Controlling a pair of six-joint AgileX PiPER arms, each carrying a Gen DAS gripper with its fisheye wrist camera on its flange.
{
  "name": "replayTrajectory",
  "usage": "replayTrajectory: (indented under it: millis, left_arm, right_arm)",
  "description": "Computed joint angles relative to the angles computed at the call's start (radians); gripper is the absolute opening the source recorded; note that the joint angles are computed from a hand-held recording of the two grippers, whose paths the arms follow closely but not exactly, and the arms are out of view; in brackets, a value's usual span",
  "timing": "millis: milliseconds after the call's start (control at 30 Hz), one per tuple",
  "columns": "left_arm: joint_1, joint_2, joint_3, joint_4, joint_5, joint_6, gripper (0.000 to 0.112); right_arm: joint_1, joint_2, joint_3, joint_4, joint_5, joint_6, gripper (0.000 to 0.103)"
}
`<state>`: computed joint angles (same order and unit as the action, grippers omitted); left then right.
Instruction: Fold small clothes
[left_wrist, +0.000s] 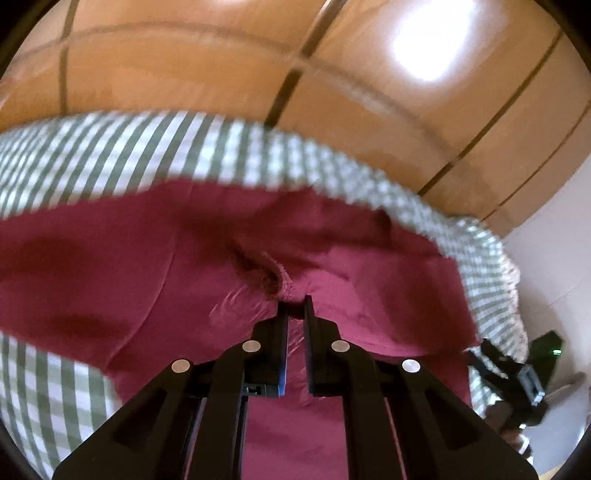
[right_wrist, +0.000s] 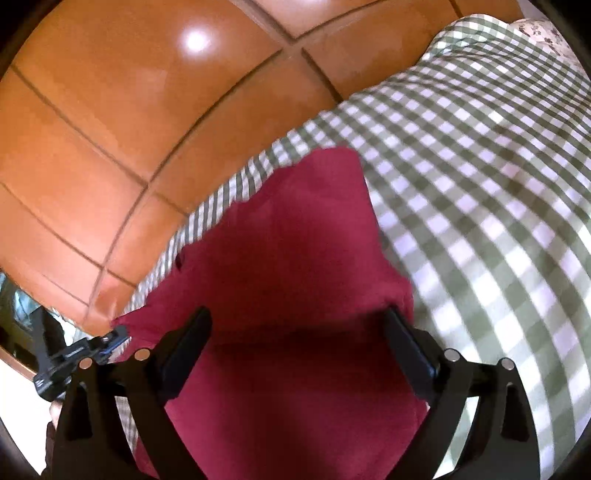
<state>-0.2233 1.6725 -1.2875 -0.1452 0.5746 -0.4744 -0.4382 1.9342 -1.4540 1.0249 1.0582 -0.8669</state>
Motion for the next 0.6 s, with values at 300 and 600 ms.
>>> replayTrajectory:
  millis: [300, 600]
  left_arm:
    - [-0.015, -0.037, 0.127, 0.080, -0.098, -0.047, 0.006]
    - [-0.044, -0.041, 0.208, 0.195, -0.110, -0.172, 0.006]
  right_arm:
    - [0.058, -0.186, 0.042, -0.028, -0.011, -0.144, 0.094]
    - [0.315, 0.023, -0.054, -0.441, -0.381, 0.208, 0.089]
